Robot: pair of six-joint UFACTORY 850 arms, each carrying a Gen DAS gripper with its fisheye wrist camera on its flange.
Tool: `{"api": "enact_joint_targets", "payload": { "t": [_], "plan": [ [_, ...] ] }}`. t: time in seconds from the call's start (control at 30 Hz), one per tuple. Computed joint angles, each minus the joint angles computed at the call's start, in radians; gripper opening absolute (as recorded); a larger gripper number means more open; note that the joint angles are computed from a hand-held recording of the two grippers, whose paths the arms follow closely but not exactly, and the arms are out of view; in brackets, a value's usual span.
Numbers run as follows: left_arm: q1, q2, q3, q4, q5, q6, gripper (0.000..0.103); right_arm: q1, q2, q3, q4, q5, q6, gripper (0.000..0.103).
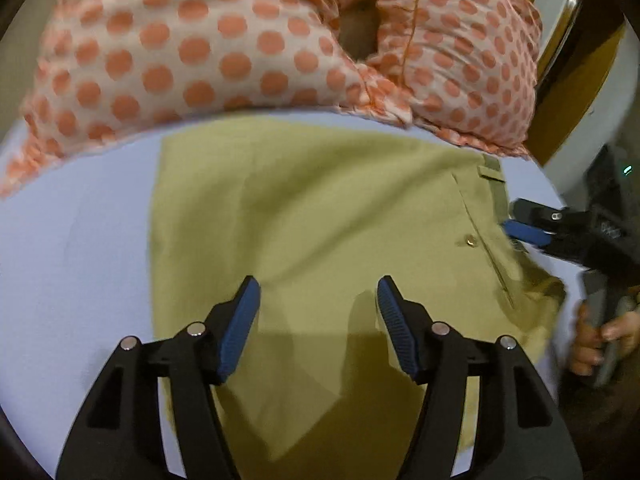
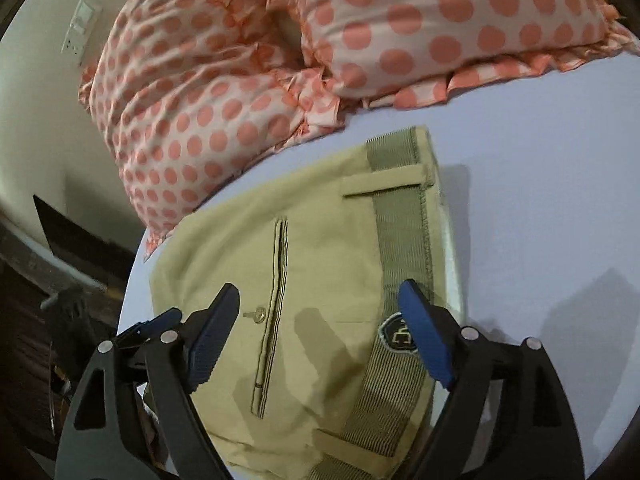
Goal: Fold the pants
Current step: 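Open both grippers and withdraw them from the folded pants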
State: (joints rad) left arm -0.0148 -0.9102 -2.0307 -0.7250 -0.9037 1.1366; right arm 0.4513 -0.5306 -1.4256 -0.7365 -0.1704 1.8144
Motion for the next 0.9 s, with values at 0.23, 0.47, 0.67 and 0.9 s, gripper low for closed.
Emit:
{"api": "enact_joint_targets", "payload": {
  "t": [0.23,0.47,0.67,0.9],
  "plan": [
    [0.092,0.361,0.551,-0.308,0.21,0.452,0.1,0.238,0.049,-0.011,-0.322,-0.431,0.19,0.102],
    [0.128,0.492,0.81,-0.415,0.39,0.604,0.101,0.366,-0.058,-0.091,-0.281,-0.615,0.154,0.102],
    [0.132,0.479,0.825,-0.45,0.405,0.626,0.101,0.372,-0.093,-0.114,-0.199,-0.657,0.097,0.102],
    [0.14,0.478,0.832,-0.491,0.395,0.67,0.101,0.381,-0.129,-0.155,-0.148,-0.726,0.068,0.102]
  ]
}}
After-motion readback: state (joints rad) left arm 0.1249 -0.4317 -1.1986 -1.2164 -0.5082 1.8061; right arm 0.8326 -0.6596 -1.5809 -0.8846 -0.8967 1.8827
